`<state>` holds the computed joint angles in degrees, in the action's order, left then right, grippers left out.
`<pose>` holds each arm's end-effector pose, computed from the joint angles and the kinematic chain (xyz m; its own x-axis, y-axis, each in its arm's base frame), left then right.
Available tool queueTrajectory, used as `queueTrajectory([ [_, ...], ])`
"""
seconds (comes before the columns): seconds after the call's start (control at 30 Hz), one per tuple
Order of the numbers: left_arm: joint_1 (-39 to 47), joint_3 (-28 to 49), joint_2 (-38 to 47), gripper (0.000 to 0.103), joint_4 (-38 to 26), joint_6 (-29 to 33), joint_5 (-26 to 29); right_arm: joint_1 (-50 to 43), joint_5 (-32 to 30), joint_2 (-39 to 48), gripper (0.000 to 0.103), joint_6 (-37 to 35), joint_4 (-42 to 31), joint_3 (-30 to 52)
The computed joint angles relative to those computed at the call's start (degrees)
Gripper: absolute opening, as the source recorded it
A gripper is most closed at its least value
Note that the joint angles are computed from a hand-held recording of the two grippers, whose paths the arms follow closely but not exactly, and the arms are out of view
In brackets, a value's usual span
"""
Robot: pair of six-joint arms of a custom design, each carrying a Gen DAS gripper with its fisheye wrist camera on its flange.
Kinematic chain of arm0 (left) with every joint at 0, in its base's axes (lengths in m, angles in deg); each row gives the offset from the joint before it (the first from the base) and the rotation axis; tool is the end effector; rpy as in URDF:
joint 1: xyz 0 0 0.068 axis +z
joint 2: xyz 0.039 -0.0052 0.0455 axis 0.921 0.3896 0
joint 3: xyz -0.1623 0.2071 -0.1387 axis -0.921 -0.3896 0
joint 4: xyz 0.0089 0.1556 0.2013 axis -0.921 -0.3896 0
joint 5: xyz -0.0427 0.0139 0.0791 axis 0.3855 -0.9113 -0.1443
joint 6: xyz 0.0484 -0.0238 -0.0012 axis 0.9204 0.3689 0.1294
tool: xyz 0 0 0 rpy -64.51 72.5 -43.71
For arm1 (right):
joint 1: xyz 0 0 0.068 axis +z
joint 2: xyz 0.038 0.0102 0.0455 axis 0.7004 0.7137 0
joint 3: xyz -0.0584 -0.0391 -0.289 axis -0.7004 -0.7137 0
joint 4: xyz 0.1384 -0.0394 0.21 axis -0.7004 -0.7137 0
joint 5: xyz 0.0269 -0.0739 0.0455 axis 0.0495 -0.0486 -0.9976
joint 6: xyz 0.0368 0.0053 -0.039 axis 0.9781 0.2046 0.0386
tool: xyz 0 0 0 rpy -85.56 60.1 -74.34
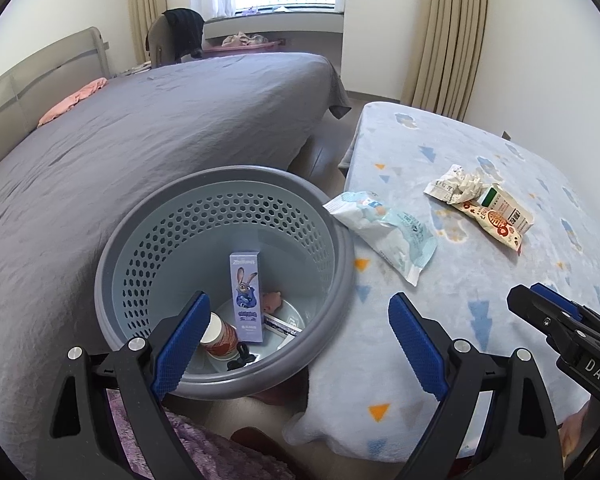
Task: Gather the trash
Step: 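Bring the open left tool down to the blue wipes packet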
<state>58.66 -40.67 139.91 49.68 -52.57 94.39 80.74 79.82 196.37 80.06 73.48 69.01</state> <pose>0.3292 -0.0561 0.0981 -0.6661 0.3239 -0.6719 0.4399 0.8980 -0.0031 0.2293 0.1506 0.0774 -0.6353 0.4479 -0.6291 0.2974 0.8937 0.3360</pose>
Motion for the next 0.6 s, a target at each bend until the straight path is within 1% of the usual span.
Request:
queueTrajectory([
  [0.23,-2.6,0.6,0.3,0.089,-0.5,-2.0,-1.2,-0.7,1.1,-1.8,0.053,1.4,0.4,-4.0],
  [0.37,-4.2,0.3,0.9,0.089,0.6,-3.0,-2.4,-1.6,1.4,-2.3,0.053,1.9,2.6,-6.4],
  [0.6,-7.3,2.0,3.1,0.089,0.1,-5.4,-4.9,-3.3,1.4,-2.1,0.053,1.9,7.2,-9.9],
])
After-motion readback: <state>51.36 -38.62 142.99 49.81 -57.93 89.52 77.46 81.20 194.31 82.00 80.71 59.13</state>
